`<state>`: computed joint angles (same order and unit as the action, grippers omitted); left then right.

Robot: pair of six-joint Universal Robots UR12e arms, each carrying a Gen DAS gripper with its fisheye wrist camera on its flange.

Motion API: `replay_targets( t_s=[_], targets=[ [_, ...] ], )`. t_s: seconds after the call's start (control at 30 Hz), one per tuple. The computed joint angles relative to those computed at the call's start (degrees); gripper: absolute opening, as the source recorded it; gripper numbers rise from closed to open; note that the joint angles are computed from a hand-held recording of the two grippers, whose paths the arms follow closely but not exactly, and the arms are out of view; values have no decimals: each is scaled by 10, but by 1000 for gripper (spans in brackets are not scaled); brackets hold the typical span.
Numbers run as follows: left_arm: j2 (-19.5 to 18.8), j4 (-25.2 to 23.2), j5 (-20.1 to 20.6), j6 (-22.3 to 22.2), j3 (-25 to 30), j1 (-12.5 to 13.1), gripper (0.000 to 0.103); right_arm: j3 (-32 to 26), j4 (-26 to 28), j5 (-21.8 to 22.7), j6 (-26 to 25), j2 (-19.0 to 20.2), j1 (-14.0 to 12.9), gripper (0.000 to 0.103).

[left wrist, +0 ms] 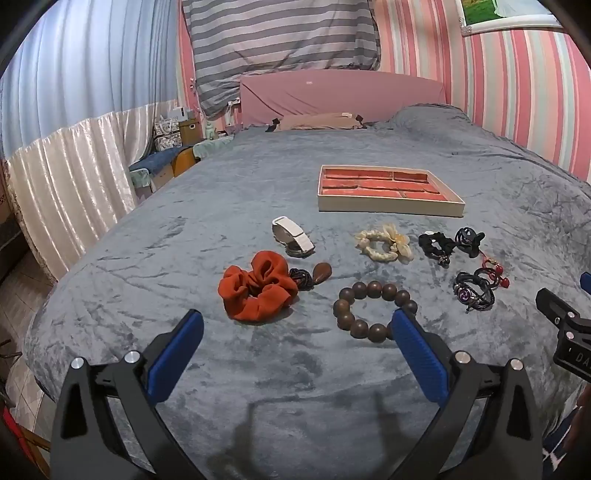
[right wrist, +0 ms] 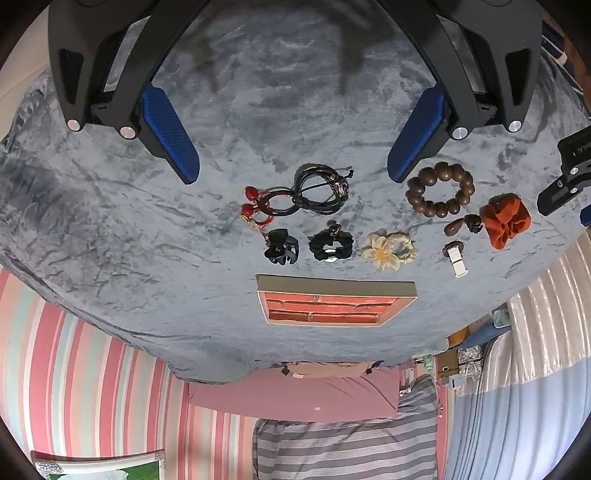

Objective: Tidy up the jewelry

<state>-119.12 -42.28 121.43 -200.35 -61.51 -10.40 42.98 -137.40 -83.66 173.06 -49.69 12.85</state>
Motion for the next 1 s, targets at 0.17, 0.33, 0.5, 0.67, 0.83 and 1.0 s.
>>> replay_targets(
  t_s=[0.17, 0.33, 0.5, 0.67, 0.83, 1.0],
  targets=[
    [5, 3, 0, 1, -8, 0, 99, -3, 1, -4, -1, 2, 1, 99],
    [8, 6, -2, 3, -14, 1, 99, -9, 7, -7, -2, 4, 2, 99],
    [7, 6, -2, 1, -12, 1, 99, -11, 7, -13, -1, 5, 5, 99],
    [7, 9, -1, 3, -12, 2, 99, -12, 3, -12, 2, 5, 2, 99],
    [2, 7, 6, 7, -1, 0, 99, -7, -3, -11, 2, 3, 2, 99],
    [2, 8, 7, 6, -2, 0, 99, -2, -9, -11, 3, 1, 2, 99]
  ],
)
